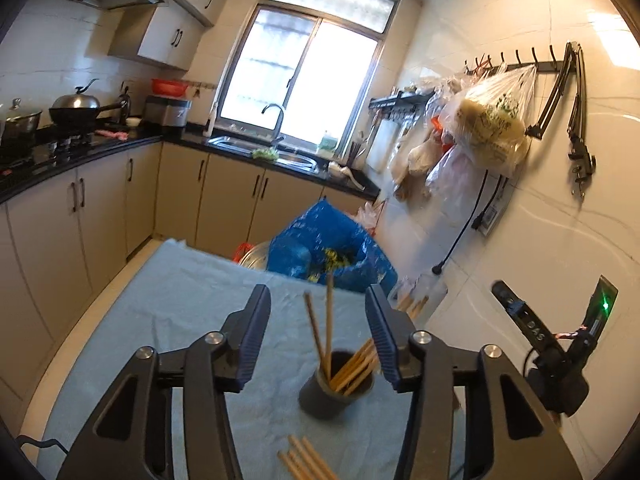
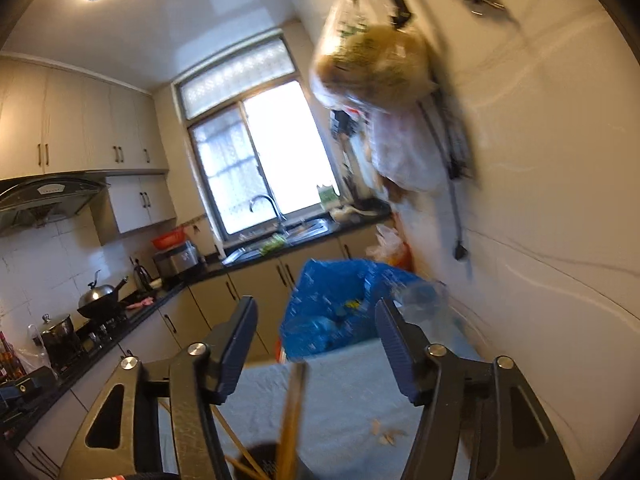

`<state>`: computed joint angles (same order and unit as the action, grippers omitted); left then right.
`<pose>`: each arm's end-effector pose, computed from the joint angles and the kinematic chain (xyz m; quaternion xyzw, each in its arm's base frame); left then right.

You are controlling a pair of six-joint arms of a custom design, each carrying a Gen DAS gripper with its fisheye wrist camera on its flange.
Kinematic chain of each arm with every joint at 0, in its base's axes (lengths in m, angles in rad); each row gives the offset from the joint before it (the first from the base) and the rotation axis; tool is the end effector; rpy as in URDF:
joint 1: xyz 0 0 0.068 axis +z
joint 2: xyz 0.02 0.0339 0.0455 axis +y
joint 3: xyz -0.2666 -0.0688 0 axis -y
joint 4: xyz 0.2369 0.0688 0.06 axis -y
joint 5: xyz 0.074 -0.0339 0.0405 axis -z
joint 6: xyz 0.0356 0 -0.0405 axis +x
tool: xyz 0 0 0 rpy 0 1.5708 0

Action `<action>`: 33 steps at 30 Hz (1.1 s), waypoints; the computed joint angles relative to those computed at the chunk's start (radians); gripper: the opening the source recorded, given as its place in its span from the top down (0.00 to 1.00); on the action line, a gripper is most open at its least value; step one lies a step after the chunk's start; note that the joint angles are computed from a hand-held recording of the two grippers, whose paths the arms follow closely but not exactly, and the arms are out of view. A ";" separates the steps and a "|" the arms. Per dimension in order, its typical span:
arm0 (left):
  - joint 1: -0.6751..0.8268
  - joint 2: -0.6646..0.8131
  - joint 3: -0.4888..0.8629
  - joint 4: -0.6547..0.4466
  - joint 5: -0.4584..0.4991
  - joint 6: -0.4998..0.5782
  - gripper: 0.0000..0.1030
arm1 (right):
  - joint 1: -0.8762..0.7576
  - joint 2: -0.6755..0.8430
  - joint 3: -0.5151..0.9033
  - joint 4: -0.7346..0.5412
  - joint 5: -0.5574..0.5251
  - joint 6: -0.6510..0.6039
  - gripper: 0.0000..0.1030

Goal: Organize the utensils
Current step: 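Open the left gripper into the cup while the right gripper releases its chopstick, then move both open grippers back to the remaining chopsticks on the cloth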

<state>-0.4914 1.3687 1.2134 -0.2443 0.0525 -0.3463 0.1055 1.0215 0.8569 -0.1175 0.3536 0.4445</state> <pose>0.2731 -0.1483 0.3547 0.0749 0.8299 -0.2447 0.4958 0.2275 0.0117 0.3314 0.2369 0.7579 0.0252 0.6073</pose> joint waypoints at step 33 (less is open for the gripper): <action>-0.014 -0.095 -0.602 0.092 -0.045 -0.089 0.47 | 0.559 0.252 -0.332 -0.102 -0.109 0.167 0.93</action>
